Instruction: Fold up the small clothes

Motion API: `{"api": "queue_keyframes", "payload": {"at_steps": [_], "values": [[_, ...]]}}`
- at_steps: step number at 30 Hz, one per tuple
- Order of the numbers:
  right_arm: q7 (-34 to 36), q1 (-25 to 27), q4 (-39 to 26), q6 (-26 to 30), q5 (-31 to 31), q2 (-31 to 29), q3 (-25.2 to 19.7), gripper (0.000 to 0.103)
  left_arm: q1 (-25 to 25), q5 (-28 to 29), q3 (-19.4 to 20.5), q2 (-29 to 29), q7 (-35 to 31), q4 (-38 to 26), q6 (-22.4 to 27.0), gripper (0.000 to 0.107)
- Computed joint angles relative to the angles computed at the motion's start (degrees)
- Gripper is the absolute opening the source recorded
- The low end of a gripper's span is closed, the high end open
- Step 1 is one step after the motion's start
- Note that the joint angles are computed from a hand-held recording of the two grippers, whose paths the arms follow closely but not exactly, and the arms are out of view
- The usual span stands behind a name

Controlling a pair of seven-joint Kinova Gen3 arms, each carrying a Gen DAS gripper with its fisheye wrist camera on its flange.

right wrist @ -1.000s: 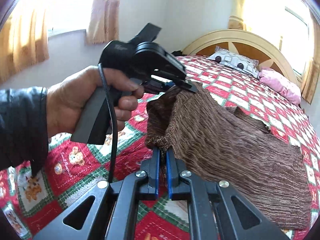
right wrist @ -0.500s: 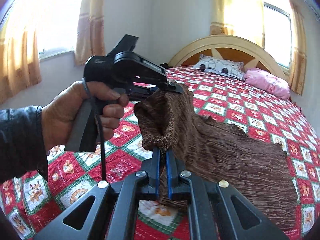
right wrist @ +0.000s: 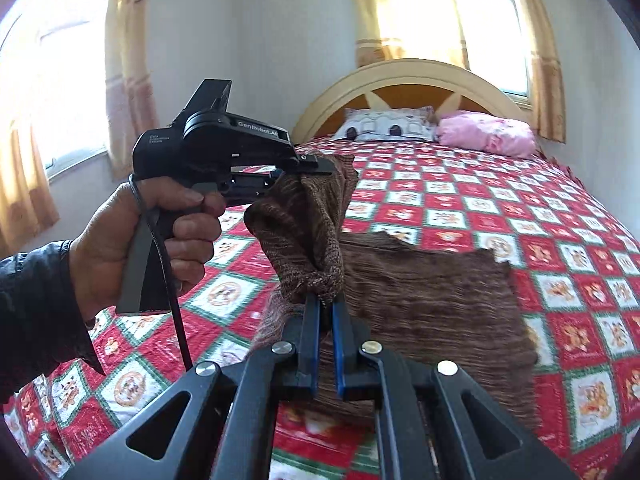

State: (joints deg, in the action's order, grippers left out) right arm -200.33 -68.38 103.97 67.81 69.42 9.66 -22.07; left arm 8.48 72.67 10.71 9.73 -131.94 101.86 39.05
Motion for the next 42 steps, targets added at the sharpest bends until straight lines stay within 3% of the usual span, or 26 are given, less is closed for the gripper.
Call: {"api": "queue_keyframes", "payload": {"at_steps": [12, 26, 30, 37, 38, 40, 41, 42], "values": [[-8.08, 3.96, 9.80, -0.93, -4.91, -6.92, -3.45, 0.005, 6.59, -12.18, 4.68, 6.10, 10.95, -7.66, -4.83, 0.011], [-17.24, 10.58, 19.56, -7.84, -11.65, -13.06, -7.07, 0.000, 12.45, -30.84, 7.87, 13.45, 28.28, -14.37, -8.98, 0.011], [-18.64, 11.86, 20.73, -7.82, -12.97, -14.33, -8.21, 0.000, 12.91, -34.18, 8.91, 14.98, 31.57, -15.63, -9.21, 0.011], [-22.61, 15.00, 23.77, -12.57, -11.24, -17.38, -10.20, 0.001, 13.17, -38.18, 9.83, 15.37, 35.01, -16.76, -8.83, 0.011], [-21.91, 15.57, 23.53, -13.17, -11.39, -17.51, -9.98, 0.003, 13.10, -38.43, 9.88, 15.42, 35.34, -16.91, -8.78, 0.011], [-19.97, 16.71, 22.93, -14.27, -11.33, -17.74, -9.56, 0.024, 12.61, -38.44, 10.24, 15.33, 35.57, -16.86, -8.78, 0.011], [-19.95, 17.32, 23.26, -15.66, -10.82, -18.35, -9.38, 0.060, 12.39, -38.40, 10.46, 15.28, 35.51, -16.81, -8.80, 0.011], [-20.85, 17.74, 23.68, -16.83, -9.92, -18.98, -9.38, 0.079, 12.28, -38.49, 10.60, 15.14, 35.42, -16.76, -8.75, 0.011]]}}
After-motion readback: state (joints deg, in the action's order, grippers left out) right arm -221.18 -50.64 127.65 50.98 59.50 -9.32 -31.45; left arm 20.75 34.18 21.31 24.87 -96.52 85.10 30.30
